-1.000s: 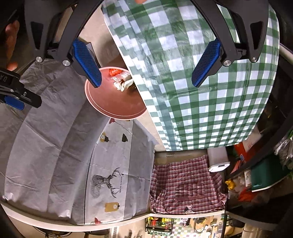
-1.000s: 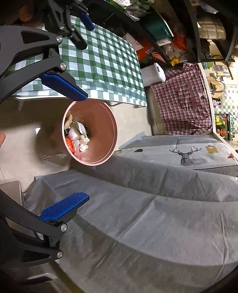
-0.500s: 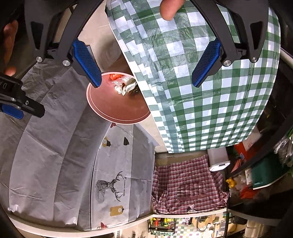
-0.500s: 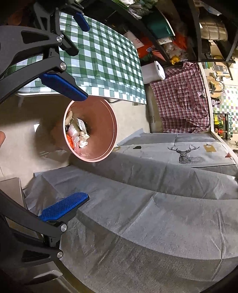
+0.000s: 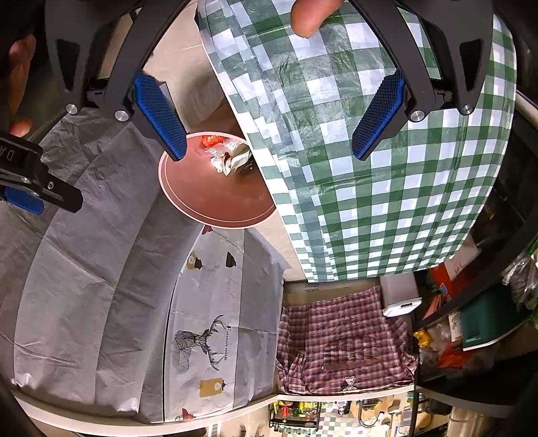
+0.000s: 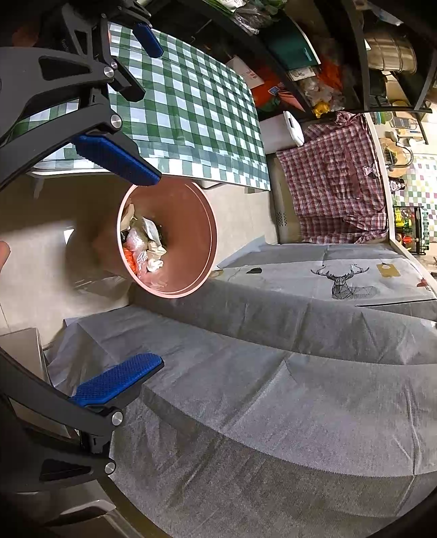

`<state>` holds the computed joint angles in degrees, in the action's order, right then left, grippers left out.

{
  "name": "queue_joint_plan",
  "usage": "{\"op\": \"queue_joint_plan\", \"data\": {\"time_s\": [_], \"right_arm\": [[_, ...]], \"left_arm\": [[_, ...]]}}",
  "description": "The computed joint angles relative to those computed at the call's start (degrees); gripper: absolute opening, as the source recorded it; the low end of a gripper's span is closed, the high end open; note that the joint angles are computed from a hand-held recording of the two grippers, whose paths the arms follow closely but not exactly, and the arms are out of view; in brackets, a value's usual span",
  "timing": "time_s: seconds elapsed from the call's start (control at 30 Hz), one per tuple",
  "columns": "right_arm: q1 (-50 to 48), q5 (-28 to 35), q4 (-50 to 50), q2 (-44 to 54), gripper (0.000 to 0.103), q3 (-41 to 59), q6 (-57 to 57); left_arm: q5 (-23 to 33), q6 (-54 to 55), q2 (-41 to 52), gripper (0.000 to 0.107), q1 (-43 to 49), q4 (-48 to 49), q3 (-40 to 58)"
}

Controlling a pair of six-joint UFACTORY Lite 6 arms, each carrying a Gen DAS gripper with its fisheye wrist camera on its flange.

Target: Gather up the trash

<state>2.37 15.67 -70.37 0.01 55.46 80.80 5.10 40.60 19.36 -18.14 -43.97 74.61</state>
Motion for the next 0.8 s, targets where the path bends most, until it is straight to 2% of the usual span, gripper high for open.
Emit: {"op": "queue_joint_plan", "data": {"time_s": [0.43,0.57,0.77,0.8], "right_arm": [[0.1,0.1,0.4,-0.3,0.098,-0.2,0.2],[0.0,0.0,-0.2,-0.2,0.098,-0.3,0.5],[0.2,0.2,0.1,-0.3,0.098,-0.3,0.5],[0.2,0.1,0.2,-0.3,0.098,-0.3,0.4]], "left_arm": [[-0.7,4.5,-0.8,0.096,-1.0,-4.3,-1.1],[-0.8,9.9,-1.4,0.096,-1.1,-9.1,-1.8],[-1.1,7.9,-1.5,0.096,-1.3,-7.1,-1.9],[-1.0,10.0,-1.5,0.096,-1.2,-9.2,-1.9]]}}
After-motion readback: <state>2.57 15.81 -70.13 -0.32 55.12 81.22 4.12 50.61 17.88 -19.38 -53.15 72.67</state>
